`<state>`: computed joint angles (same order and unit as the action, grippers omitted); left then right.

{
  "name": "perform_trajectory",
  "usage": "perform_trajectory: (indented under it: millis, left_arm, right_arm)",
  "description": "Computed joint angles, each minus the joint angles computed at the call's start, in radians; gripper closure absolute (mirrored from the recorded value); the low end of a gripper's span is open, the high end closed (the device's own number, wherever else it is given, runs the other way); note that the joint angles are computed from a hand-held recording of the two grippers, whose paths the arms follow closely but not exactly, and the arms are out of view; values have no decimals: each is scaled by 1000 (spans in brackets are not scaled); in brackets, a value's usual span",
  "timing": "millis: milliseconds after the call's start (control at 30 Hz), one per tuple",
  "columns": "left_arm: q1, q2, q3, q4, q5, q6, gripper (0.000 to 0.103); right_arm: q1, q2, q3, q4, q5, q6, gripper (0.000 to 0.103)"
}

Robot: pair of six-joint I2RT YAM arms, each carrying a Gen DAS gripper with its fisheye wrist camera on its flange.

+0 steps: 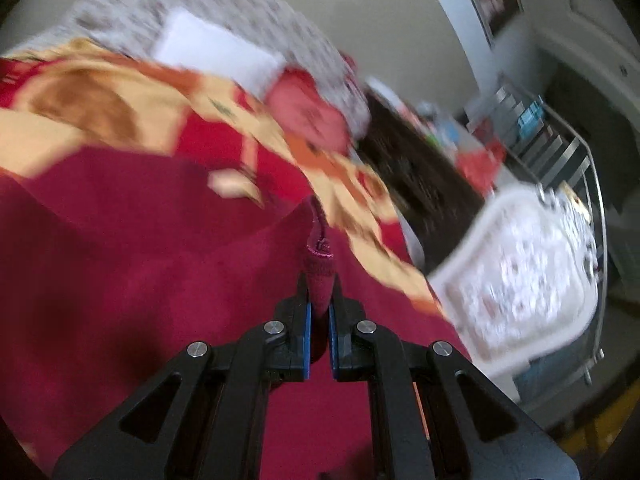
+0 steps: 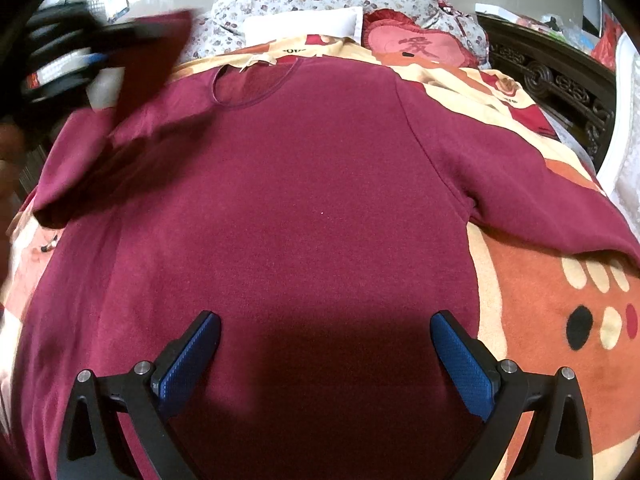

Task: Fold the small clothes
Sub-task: 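Lift the sleeve cuff with the left tool and lay it across the sweater body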

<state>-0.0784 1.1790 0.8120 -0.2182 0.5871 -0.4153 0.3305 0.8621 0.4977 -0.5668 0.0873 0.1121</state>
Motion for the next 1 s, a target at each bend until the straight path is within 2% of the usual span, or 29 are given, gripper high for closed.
perform_trajectory:
  millis: [167,400,433,467,500,567,700,833,900,1000]
  left_arm:
    - [-149,117,45,30,-33,17,98]
    - [-161,226,90,-3,7,32,96]
    - [-155,236,100,-27,29,42,94]
    - [-161,241,105,-37,35,49,85]
    - [-161,238,108,-55,46,64,70]
    - [-163,217,97,-75,81,83,55]
    - [-137,110,61,-174,133,155,54]
    - [9,-91,-12,-303,132,271,54]
    - [171,-184,-42,-371,113,351,54]
    - [439,-200,-63,-394,136,415,54]
  right_arm:
    - [-7,-9,-10,8,-10,1,0]
    - [-34,-9,-13,12,-41,4,0]
    - [-31,-8,-13,12,-38,6,0]
    - [-27,-7,-12,12,-34,10,0]
    - [-27,-7,-12,12,-33,9,0]
    - [-28,-5,-11,12,-33,8,0]
    - [-26,-6,-9,7,-30,8,0]
    - [-18,-5,-5,0,-22,12,0]
    - [-19,-4,-2,-2,-21,10,0]
    - [-12,2,6,-10,-8,13,0]
